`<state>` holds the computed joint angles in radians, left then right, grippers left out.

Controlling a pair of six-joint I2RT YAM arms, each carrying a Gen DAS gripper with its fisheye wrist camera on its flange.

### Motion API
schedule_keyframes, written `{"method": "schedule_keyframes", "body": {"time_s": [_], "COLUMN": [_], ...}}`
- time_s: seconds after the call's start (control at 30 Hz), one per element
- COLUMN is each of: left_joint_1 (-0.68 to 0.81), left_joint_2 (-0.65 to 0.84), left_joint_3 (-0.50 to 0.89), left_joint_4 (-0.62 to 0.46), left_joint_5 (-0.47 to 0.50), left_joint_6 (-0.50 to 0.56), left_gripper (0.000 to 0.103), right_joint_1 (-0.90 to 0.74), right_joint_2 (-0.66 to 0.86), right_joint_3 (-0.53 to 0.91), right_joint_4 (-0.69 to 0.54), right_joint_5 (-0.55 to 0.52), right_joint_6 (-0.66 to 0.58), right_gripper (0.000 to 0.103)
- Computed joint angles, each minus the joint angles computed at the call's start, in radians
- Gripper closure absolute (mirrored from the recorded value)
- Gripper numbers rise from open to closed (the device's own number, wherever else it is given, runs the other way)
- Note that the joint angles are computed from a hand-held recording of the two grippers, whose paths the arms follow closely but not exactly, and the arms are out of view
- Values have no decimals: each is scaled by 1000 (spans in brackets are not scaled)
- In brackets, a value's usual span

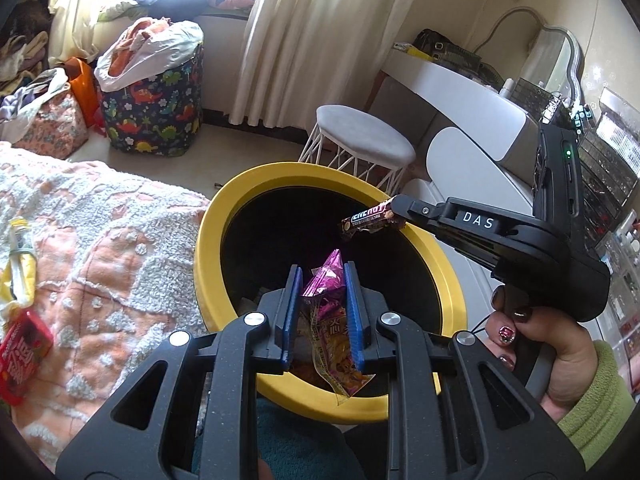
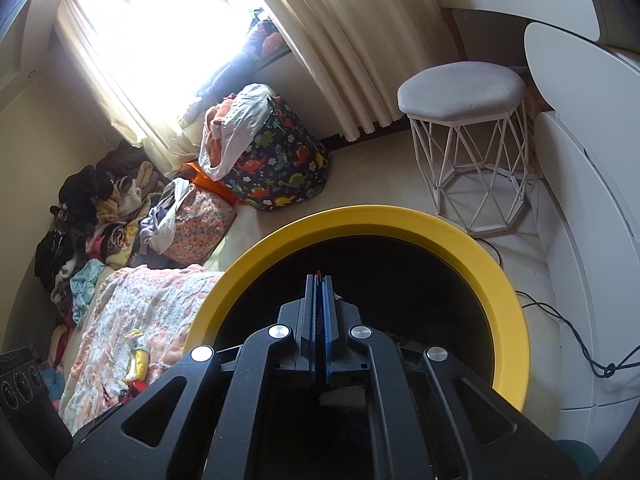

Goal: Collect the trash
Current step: 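Carry the pink snack bag and chocolate wrapper in both tools over the yellow bin, then open both tools to drop the pink bag and chocolate wrapper into the bin, then move both open tools back toward the wrappers on the bed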

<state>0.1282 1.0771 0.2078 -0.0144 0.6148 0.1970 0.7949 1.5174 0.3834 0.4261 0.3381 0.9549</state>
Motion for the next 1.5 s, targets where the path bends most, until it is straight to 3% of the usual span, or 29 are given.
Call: {"method": "schedule_keyframes", "body": {"time_s": [0.07, 0.1, 0.13, 0.2, 0.27, 0.33, 0.4, 0.5, 0.93, 1.5], "left_joint_1": [2, 9, 18, 33, 57, 86, 117, 163, 443, 774], "left_joint_2": [16, 20, 21, 19, 10, -16, -32, -66, -160, -8], "left_joint_3": [1, 1, -1, -8, -7, -16, -18, -23, 13, 119], "left_joint_4": [15, 20, 27, 41, 35, 27, 12, -11, -170, -242], "left_joint_5": [2, 8, 9, 1, -3, -6, -6, -4, 96, 226], "left_joint_6": [4, 10, 13, 5, 7, 18, 26, 47, 219, 393], "left_gripper": [88, 84, 74, 59, 51, 31, 21, 16, 13, 11], "right_joint_1": [-8, -13, -15, -14, -16, -12, -13, 6, 92, 246], "right_joint_2": [9, 15, 18, 26, 31, 33, 36, 33, 22, 124], "right_joint_3": [-4, -5, -4, 0, -1, 1, 4, 19, 90, 256], "right_joint_4": [14, 21, 20, 19, 33, 33, 32, 11, -57, -96], "right_joint_5": [-12, -24, -29, -33, -44, -40, -44, -27, 40, 73], "right_joint_6": [6, 8, 11, 13, 18, 21, 7, 5, -25, -96], "right_gripper": [100, 100, 99, 89, 61, 58, 55, 49, 43, 40]}}
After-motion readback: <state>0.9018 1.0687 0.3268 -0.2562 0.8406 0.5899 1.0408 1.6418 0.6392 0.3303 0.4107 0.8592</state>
